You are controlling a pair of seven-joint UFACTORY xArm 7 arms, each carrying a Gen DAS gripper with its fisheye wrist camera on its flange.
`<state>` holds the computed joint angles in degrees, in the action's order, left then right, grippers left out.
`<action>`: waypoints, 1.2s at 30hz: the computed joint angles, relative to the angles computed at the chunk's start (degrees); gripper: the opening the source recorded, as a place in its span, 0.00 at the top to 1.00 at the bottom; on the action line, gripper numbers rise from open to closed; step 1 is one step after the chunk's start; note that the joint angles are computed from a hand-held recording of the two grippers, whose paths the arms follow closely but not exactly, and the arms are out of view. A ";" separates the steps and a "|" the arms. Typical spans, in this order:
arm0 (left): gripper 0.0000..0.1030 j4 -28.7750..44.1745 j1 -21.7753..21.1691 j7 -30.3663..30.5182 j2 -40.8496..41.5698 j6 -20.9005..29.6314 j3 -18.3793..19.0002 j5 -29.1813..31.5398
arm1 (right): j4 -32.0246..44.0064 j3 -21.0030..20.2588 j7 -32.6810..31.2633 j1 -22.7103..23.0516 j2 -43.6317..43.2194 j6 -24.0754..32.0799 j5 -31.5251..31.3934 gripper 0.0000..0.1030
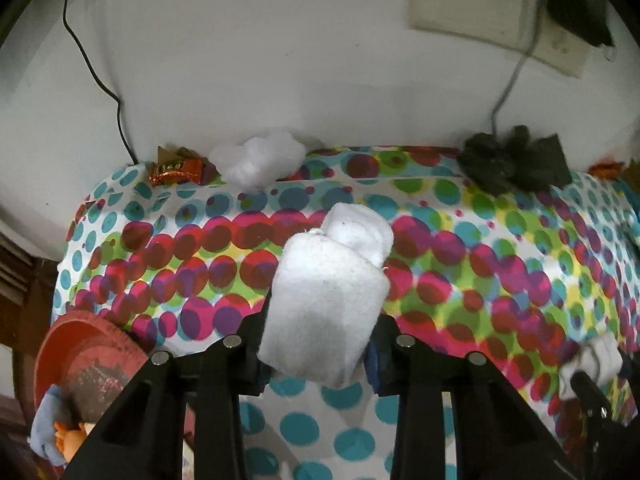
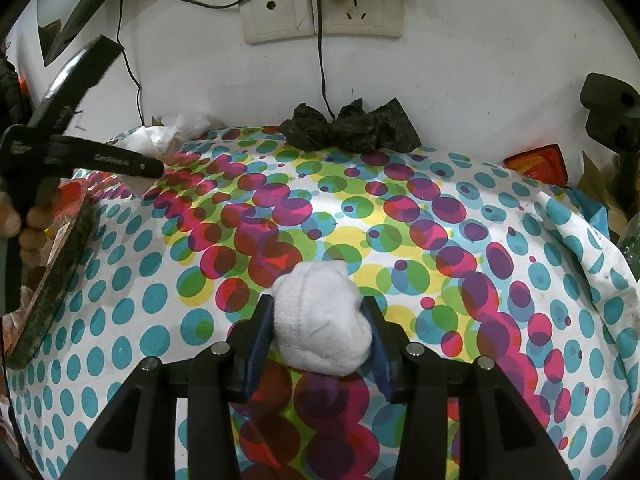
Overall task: Organize objects
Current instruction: 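Carry the white folded sock into the red tray and open the left gripper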
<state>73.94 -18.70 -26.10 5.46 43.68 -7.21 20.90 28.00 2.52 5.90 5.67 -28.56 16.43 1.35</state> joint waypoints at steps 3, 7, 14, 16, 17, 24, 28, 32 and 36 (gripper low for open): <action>0.68 -1.25 -0.37 -0.72 -2.12 0.29 -0.54 -0.82 | -0.04 -0.21 -0.08 0.21 0.00 -0.03 0.18 0.56; 0.68 -2.40 -0.66 -1.07 -4.62 0.75 -1.53 -1.13 | -0.11 -0.23 -0.11 0.27 0.02 -0.10 0.30 0.56; 0.68 -5.20 0.48 1.89 -9.41 0.37 -2.03 -3.65 | -0.16 -0.41 -0.18 0.44 0.14 -0.27 0.43 0.56; 0.68 -6.18 0.80 2.26 -10.97 0.72 -2.41 -3.86 | -0.13 -0.31 -0.12 0.41 0.18 -0.26 0.46 0.56; 0.68 -6.57 0.96 2.39 -11.68 1.04 -2.63 -3.84 | -0.12 -0.15 -0.04 0.26 0.19 -0.26 0.32 0.56; 0.66 -12.24 2.92 4.38 -19.22 1.51 -2.99 -5.18 | -0.09 -0.23 -0.09 0.38 0.11 -0.13 0.50 0.56; 0.66 -15.62 4.81 4.71 -22.94 1.99 -3.09 -5.11 | -0.06 0.11 0.17 0.08 0.17 -0.14 0.12 0.56; 0.66 -18.82 6.23 6.33 -26.82 2.47 -2.23 -7.41 | -0.05 0.11 0.30 0.15 0.12 -0.08 0.05 0.56; 0.66 -21.45 7.80 7.55 -30.32 2.44 -2.14 -7.88 | -0.04 0.18 0.46 0.16 0.13 -0.05 -0.06 0.56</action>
<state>52.49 -10.90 -18.55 -24.86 46.12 -9.35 13.02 27.96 2.70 6.37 5.83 -28.43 16.38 1.29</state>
